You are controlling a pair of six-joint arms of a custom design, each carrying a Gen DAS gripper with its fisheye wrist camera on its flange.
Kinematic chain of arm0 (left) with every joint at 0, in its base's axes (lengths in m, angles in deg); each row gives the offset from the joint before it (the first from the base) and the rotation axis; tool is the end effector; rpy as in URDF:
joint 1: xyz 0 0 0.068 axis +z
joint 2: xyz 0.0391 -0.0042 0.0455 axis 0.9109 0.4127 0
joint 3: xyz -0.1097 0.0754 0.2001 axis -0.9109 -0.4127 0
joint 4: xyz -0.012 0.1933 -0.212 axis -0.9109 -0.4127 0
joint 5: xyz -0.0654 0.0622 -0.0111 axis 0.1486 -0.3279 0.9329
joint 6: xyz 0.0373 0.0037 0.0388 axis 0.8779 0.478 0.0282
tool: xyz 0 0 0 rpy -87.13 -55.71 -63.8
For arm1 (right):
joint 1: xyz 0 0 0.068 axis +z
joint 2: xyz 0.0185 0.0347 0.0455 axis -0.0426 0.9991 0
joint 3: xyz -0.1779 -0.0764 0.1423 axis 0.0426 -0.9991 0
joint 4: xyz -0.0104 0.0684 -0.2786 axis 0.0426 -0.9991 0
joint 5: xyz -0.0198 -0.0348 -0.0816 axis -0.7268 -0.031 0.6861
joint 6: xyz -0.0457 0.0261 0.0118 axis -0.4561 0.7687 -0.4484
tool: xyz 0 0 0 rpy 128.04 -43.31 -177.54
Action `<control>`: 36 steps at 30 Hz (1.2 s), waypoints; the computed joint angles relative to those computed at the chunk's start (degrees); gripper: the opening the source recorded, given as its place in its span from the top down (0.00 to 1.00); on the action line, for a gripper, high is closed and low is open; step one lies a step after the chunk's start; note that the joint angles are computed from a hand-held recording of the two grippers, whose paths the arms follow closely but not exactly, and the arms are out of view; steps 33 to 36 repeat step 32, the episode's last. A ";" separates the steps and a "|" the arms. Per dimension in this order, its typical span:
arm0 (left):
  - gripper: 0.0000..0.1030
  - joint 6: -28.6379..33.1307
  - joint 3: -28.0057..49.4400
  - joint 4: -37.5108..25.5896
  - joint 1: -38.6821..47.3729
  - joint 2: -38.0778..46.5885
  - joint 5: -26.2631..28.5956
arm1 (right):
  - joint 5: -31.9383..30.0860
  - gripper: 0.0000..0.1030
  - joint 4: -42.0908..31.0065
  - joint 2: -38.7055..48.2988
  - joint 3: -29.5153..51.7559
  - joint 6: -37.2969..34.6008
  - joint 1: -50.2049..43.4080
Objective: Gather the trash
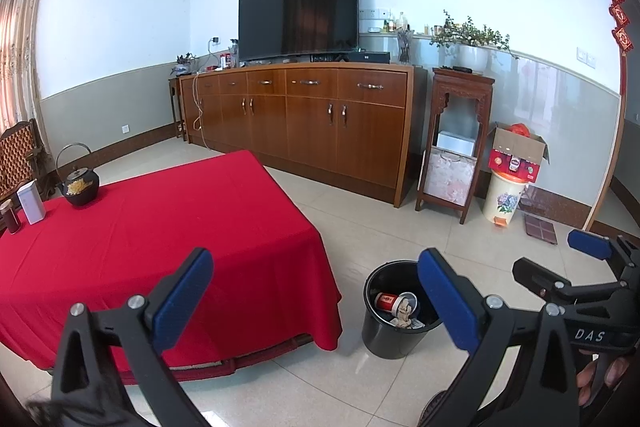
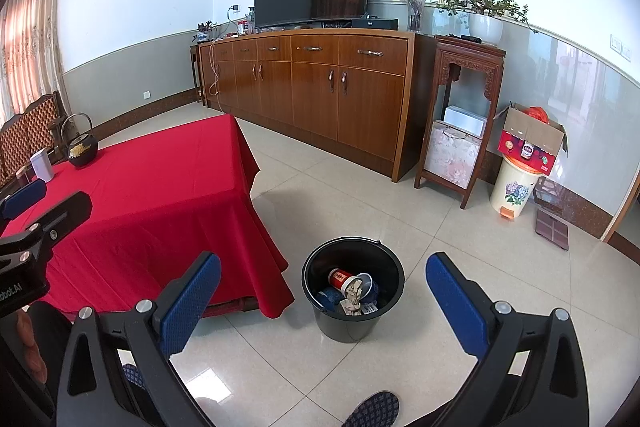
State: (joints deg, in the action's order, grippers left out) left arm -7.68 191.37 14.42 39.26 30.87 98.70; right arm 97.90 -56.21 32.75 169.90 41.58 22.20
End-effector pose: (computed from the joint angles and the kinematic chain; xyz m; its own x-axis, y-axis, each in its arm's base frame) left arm 0.3223 -0.1688 0.4351 -0.3341 0.2704 -0.9029 0.6512 0.7588 -0.0137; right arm 0.1924 0.0601 0.4521 -0.4665 0.2935 -0.8344 0.5591 0.8288 -0.0211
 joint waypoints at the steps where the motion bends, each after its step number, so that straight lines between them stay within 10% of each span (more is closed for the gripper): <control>1: 0.00 -0.05 0.06 -0.10 -0.04 0.01 -0.07 | 0.02 0.00 -0.05 0.01 0.00 0.02 0.01; 36: 0.00 1.70 0.66 -0.99 2.07 1.02 4.93 | 0.92 0.00 -0.74 -0.60 -1.03 1.73 0.78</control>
